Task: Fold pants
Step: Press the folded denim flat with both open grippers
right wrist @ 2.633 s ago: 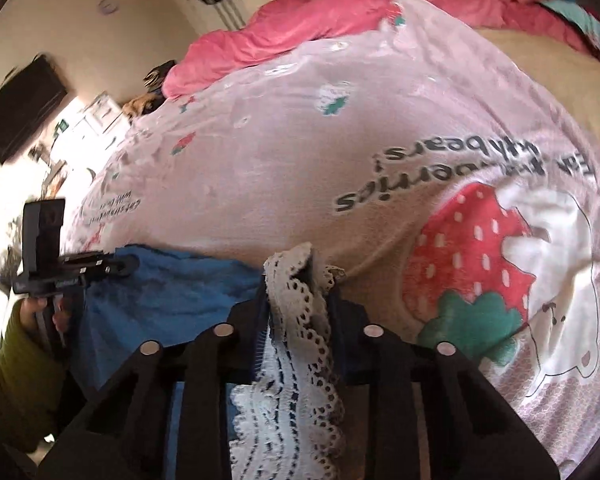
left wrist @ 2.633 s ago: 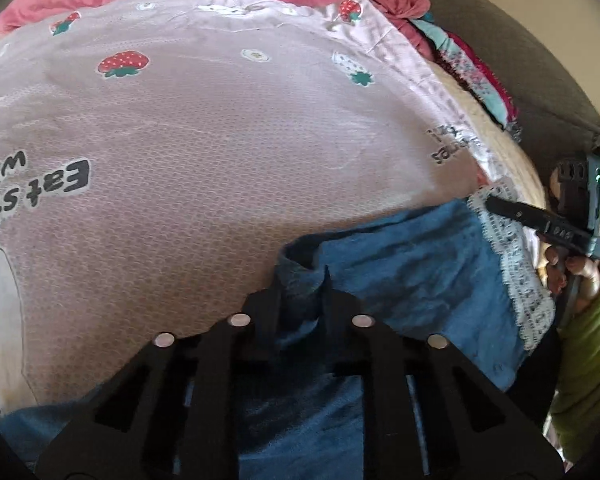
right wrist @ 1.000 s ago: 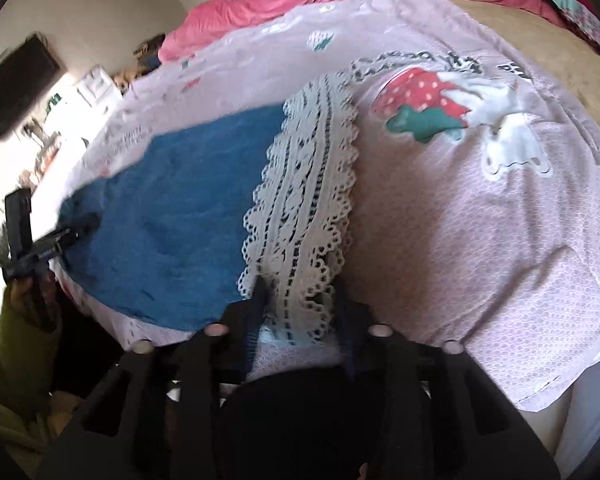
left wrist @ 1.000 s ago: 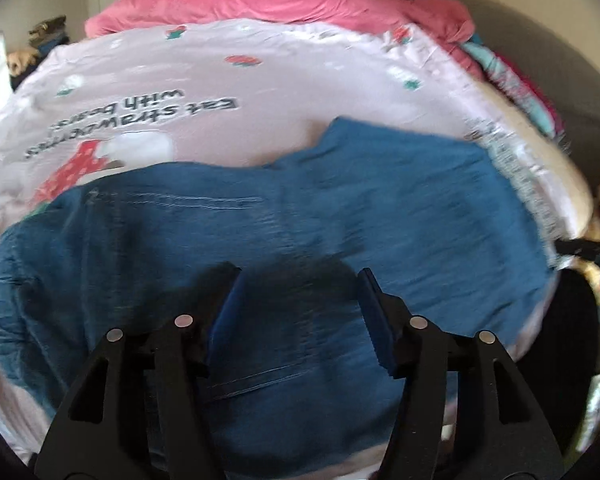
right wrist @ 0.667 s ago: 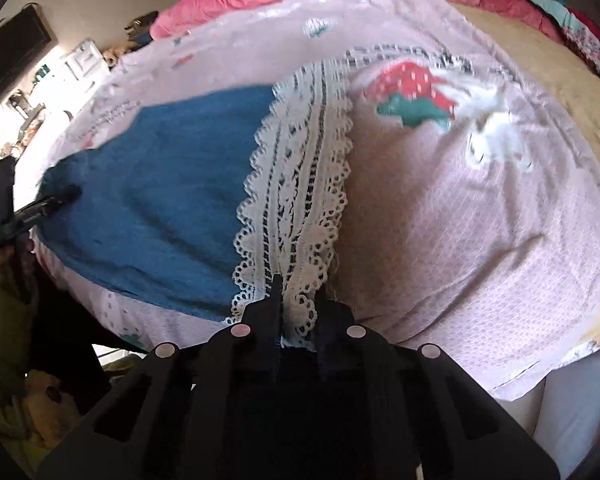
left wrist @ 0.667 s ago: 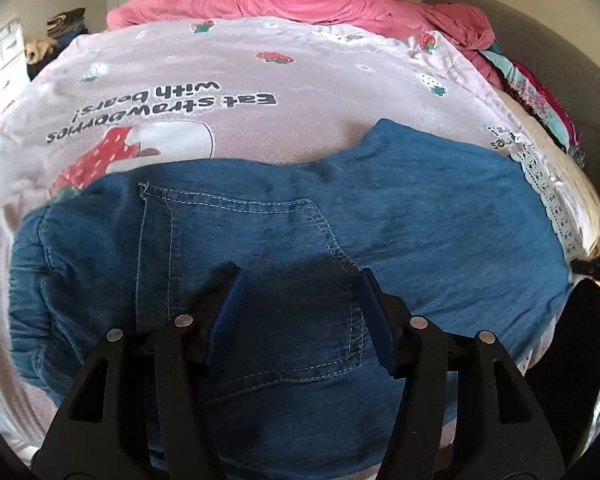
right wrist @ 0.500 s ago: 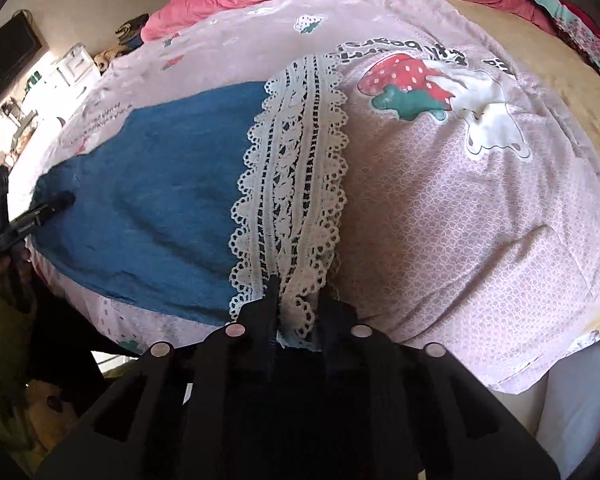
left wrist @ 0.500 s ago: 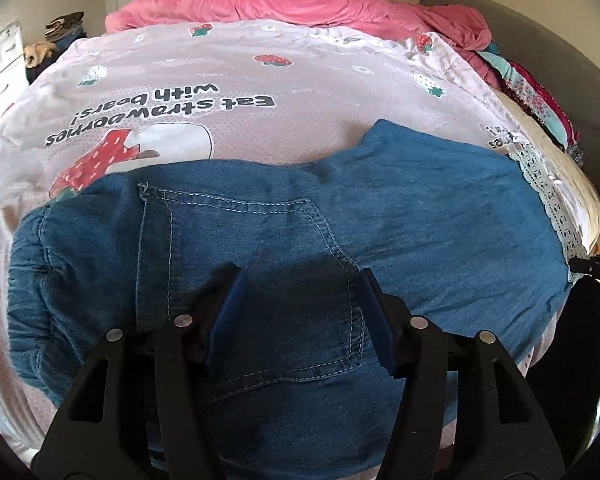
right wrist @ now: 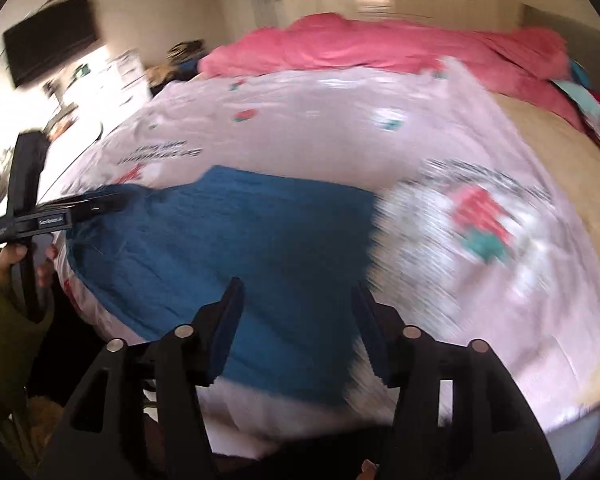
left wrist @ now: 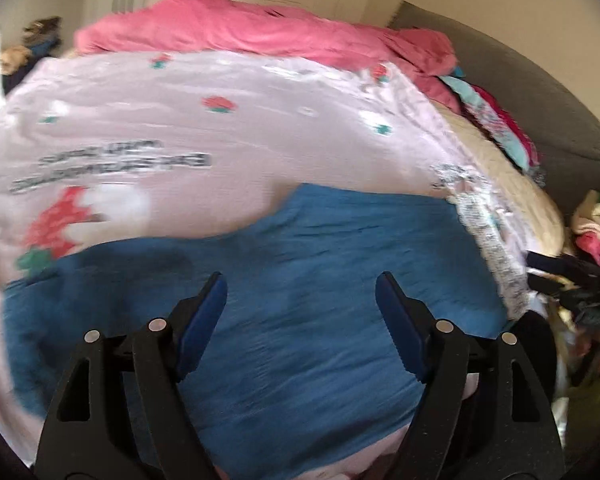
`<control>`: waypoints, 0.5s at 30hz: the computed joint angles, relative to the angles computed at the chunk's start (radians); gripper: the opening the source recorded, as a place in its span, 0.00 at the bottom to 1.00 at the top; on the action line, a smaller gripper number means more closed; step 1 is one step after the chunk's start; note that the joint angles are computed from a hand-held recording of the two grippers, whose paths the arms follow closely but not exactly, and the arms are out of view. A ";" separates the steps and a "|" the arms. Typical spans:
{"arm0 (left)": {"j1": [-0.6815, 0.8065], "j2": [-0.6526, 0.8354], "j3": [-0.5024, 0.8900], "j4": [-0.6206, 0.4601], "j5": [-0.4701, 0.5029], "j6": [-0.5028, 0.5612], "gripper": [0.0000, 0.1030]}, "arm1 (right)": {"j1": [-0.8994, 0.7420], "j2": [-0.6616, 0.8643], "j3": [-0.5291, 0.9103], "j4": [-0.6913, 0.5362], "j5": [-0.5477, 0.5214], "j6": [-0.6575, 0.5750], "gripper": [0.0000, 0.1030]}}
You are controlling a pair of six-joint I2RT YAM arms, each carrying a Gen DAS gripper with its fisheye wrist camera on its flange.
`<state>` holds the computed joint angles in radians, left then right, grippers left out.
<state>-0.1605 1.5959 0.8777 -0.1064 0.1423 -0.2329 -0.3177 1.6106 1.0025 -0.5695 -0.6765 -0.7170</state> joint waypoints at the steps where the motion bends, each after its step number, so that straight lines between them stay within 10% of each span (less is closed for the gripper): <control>1: -0.009 0.045 0.034 -0.001 0.006 -0.003 0.69 | 0.049 0.021 0.009 0.022 0.012 0.029 0.57; 10: 0.060 0.195 0.072 0.021 0.020 0.023 0.65 | 0.263 0.226 0.078 0.224 0.357 0.234 0.76; 15: 0.092 0.164 0.037 0.034 -0.021 0.059 0.65 | 0.168 0.267 0.114 0.219 0.311 0.272 0.76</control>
<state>-0.0685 1.7602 0.9143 -0.0724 0.1213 -0.1738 -0.1492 1.8780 1.1162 -0.3509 -0.3656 -0.4448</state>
